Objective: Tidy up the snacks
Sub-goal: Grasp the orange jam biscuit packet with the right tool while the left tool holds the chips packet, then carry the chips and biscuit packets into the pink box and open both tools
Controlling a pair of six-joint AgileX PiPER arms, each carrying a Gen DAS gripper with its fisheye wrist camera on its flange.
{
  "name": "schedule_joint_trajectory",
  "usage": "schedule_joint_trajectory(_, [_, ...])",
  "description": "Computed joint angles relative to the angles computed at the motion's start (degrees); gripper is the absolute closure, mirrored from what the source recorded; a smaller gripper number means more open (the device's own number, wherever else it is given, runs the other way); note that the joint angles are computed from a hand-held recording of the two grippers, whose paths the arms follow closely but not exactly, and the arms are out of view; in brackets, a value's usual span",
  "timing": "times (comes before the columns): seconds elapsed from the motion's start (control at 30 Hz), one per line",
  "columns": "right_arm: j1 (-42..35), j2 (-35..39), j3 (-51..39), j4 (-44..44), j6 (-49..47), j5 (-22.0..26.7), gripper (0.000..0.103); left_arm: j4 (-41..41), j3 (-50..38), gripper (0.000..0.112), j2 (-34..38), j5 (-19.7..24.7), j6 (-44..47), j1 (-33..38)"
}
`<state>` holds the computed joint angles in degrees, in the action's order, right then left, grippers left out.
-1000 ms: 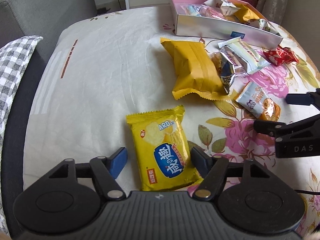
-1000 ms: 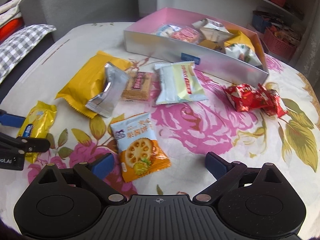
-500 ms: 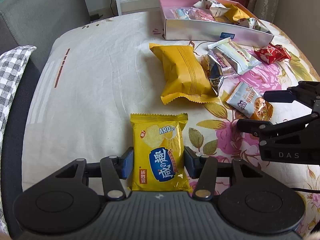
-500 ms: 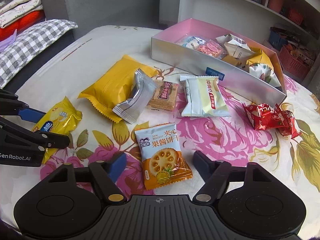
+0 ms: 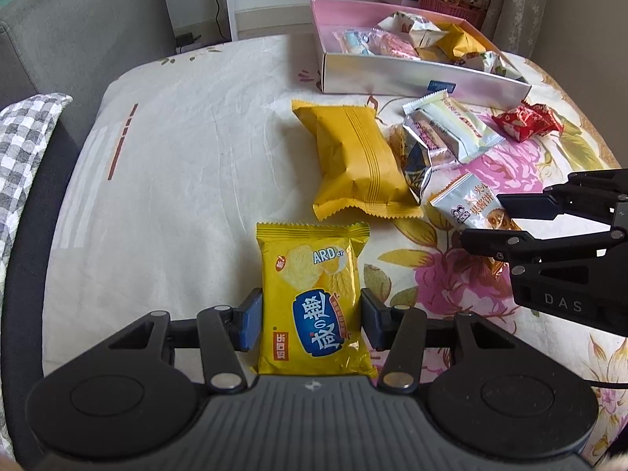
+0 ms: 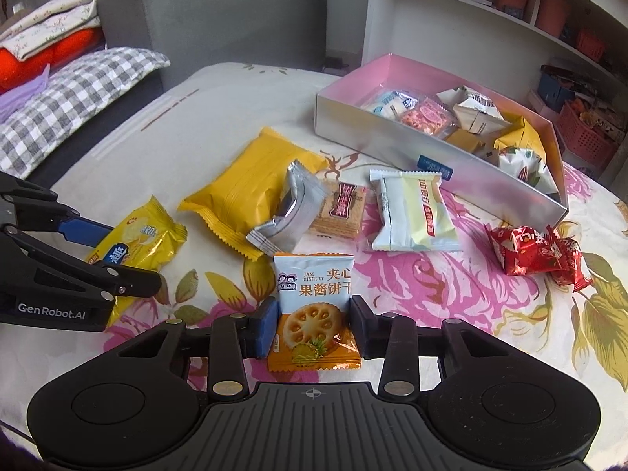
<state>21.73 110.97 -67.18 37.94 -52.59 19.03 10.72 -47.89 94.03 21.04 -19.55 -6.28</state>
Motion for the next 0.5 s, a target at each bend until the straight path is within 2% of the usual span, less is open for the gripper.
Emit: schedule_joint_trajectory(0.5, [-2.8, -1.7, -3.6, -1.6, 6.1, 4.6, 0.065, -3.3, -1.2, 0.065, -3.0, -0.7, 2.4, 1.1])
